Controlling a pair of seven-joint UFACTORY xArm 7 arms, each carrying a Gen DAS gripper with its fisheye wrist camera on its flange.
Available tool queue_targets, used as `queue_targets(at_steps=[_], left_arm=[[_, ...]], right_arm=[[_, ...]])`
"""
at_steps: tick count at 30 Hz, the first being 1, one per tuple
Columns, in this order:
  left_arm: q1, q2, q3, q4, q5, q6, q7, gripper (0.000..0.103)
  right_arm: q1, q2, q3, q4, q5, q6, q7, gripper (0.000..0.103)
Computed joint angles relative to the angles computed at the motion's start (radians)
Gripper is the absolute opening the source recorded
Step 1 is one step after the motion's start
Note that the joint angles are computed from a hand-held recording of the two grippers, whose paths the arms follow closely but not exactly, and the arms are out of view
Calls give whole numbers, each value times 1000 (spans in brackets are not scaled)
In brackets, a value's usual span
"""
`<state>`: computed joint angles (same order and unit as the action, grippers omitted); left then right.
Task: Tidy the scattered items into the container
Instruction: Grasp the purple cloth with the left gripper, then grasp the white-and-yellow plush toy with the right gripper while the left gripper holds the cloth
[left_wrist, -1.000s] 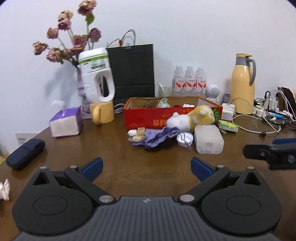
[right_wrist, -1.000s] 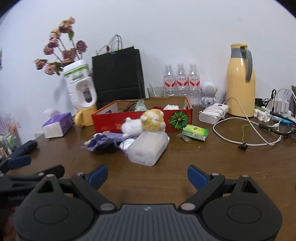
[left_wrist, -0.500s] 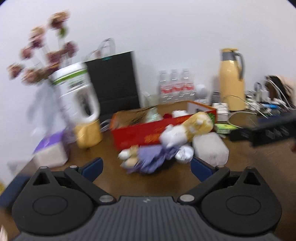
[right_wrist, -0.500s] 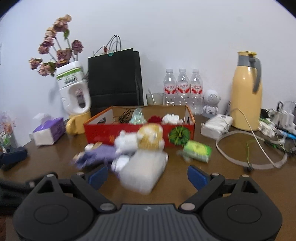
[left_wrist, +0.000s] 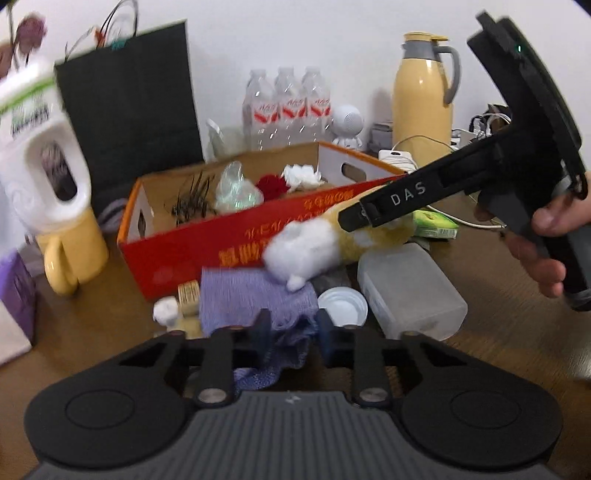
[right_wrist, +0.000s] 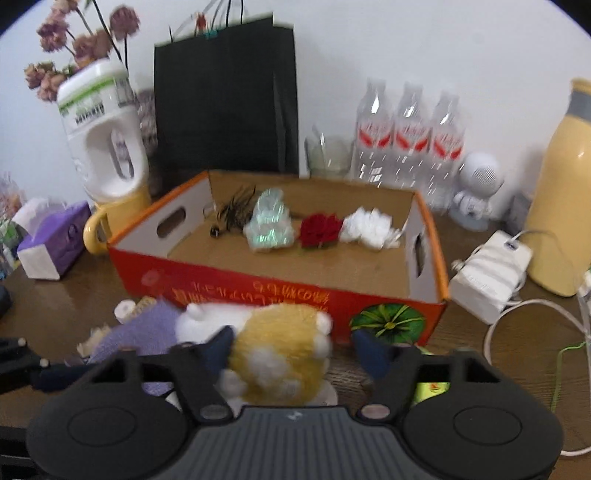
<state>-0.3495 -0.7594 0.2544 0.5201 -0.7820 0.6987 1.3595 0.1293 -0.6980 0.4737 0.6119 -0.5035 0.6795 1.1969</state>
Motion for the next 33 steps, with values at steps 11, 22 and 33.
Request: queue_targets(at_steps=[11, 22, 33], left_arm=[[-18, -143, -12, -14, -94, -98, -45, 9], [36, -539, -10, -122, 12, -163, -262, 9], [238, -912, 110, -285, 305, 201, -461, 9]], right_arm=[[-63, -105, 150, 35, -119, 88, 105, 44], [0, -411, 416, 105, -29, 439, 201, 43], [17, -559, 616, 136, 218, 597, 181, 13]])
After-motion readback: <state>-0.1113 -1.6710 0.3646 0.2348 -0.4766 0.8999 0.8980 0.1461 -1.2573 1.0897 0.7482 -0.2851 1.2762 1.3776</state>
